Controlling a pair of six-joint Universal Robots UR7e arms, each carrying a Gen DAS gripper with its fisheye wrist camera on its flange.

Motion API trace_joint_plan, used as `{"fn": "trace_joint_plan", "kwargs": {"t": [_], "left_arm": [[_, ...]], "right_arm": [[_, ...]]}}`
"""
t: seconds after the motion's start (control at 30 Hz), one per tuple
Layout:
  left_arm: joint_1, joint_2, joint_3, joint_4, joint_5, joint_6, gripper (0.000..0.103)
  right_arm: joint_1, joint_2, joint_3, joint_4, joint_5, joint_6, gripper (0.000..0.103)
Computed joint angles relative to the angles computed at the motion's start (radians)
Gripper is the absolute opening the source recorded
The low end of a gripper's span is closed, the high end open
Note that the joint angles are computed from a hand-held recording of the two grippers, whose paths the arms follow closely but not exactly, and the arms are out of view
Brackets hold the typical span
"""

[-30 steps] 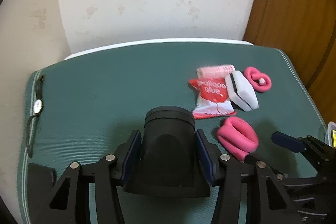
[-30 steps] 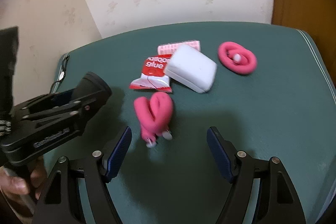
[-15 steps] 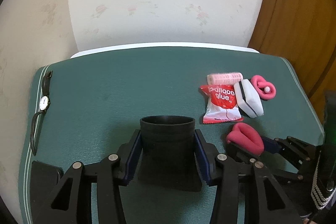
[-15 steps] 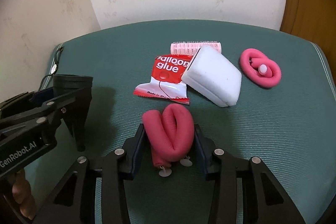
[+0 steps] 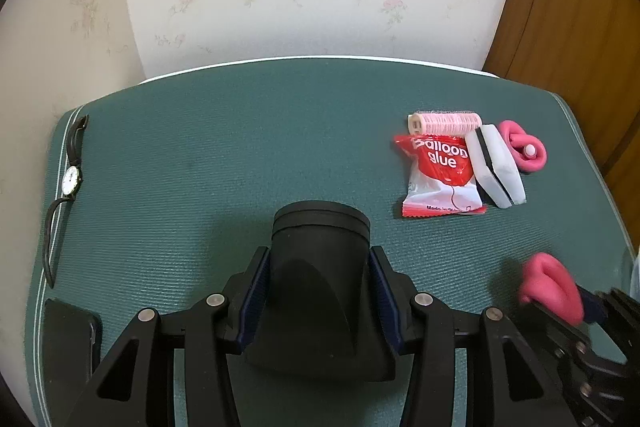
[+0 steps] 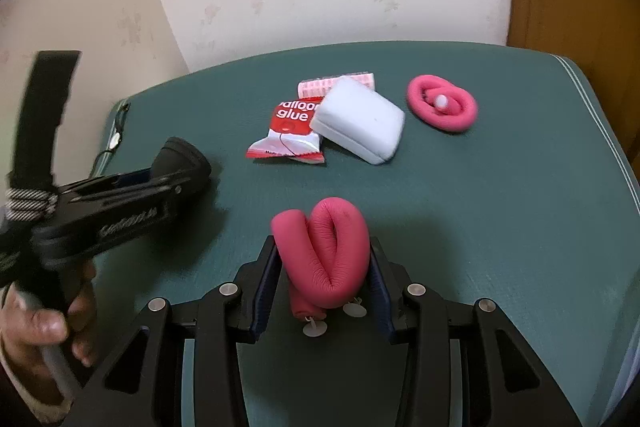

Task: Organize objects
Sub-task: 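Lift the black funnel and pink curler toward the clear bowl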

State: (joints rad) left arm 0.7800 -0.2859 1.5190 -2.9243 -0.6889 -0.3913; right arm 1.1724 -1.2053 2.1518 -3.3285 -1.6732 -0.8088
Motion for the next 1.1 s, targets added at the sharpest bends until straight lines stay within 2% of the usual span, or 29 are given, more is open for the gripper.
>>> {"fn": "trace_joint_plan", "kwargs": {"t": [0.1,0.27,0.4,1.1], "left_arm": [[-0.005,-0.002,0.009,-0.019,0.0,0.001,0.051],[-0.032,-0.012,0.045,-0.139,-0.005,0.047,0.051],[-0.054,-0.012,0.055,-0.177,-0.031,0.085,0.051],[-0.129,0.011,0.042,-0.163,-0.175,0.145,0.051]], "right_arm": [[-0.018,-0.036,0.04,-0.016,0.024,-0.006,0.043],[-0.049,-0.086,0.111,-0.09,0.064,-0.022,0.043],[-0.082,-0.137,0.142,-0.09,0.106,-0.002,0.043],[-0.234,-0.347,0.237,-0.114,0.249,0.088,0.043]]}}
